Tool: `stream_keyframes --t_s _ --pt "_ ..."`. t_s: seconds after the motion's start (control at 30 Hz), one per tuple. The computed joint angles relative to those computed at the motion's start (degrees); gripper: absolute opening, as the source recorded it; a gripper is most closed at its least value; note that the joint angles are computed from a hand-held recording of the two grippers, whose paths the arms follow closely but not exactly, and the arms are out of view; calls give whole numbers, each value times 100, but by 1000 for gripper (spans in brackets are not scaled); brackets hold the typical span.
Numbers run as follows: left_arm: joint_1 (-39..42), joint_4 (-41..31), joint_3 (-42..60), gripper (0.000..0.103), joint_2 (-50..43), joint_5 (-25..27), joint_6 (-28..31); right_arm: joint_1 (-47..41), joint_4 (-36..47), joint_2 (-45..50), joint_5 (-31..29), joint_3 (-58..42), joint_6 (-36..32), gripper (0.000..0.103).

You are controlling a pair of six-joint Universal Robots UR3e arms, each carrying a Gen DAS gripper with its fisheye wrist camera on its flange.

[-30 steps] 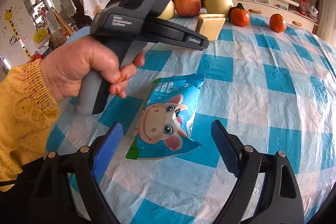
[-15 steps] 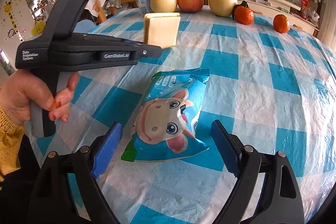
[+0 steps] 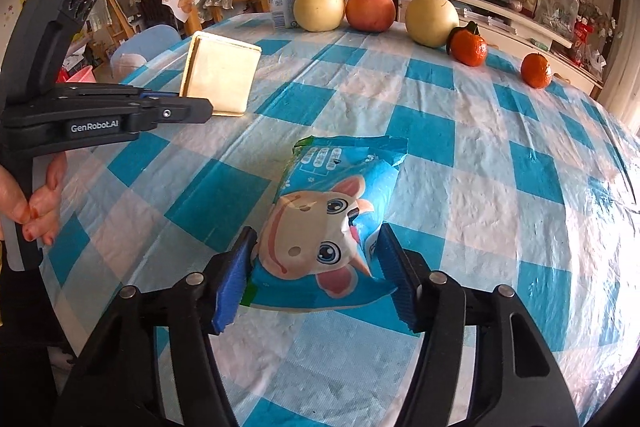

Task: Collect trash
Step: 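Grasp the blue cartoon wipes packet with the right tool while the left tool holds the tray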

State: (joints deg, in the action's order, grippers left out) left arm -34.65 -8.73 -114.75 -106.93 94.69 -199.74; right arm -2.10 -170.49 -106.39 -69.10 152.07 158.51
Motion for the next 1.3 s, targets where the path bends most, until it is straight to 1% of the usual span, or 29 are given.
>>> stream_keyframes --t_s 0.07,0.13,0.2,0.27,0.37,0.43,0.5,0.57,0.6,0.63,0.7,0.77,0.9,1.0,1.03,1.07,1.13,1.17,1.23,1.27,1.3 --pt "53 137 -233 14 143 -48 -61 -1 -60 22 2 7 19 59" --pt "115 250 -428 14 259 -120 -75 0 -72 23 17 -3 24 51" --pt "159 368 -603 14 364 -182 -77 94 -189 54 -80 -10 70 48" --pt "223 436 -735 14 457 -294 -70 233 -345 178 -229 -42 139 47" --pt "320 435 -879 14 511 -531 -2 196 -372 225 -188 -46 201 47" --pt "306 461 -923 14 455 -525 52 202 -378 247 -196 -59 218 47" --pt "297 468 -887 14 361 -539 52 188 -361 247 -172 -61 221 49" --pt "307 460 -824 15 283 -554 49 142 -287 242 -104 -76 207 54" --pt "296 436 -772 18 247 -515 67 112 -214 253 -44 -96 185 56" --pt "253 407 -683 21 189 -395 72 110 -178 266 -23 -115 179 57" --pt "235 457 -598 48 117 -285 23 162 -194 325 -59 -157 212 60" --pt "227 567 -577 57 95 -200 -20 182 -144 355 -27 -199 199 65" --pt "271 666 -483 57 -27 -174 -34 336 -237 503 -188 -322 323 73" --pt "367 768 -475 56 -131 -348 -93 434 -391 666 -380 -422 472 74" --pt "376 817 -476 54 -173 -358 -106 465 -441 749 -461 -467 534 74" --pt "389 834 -461 48 -205 -383 -110 468 -461 794 -499 -490 569 74" --pt "418 843 -437 41 -247 -419 -146 485 -443 884 -561 -560 633 74" --pt "433 852 -437 40 -254 -417 -184 486 -428 903 -579 -582 642 73" --pt "509 893 -475 39 -252 -498 -277 501 -429 933 -603 -609 656 66" --pt "561 928 -507 39 -248 -571 -324 529 -463 938 -636 -606 670 58" --pt "593 952 -530 39 -246 -614 -365 598 -533 980 -728 -626 702 52"
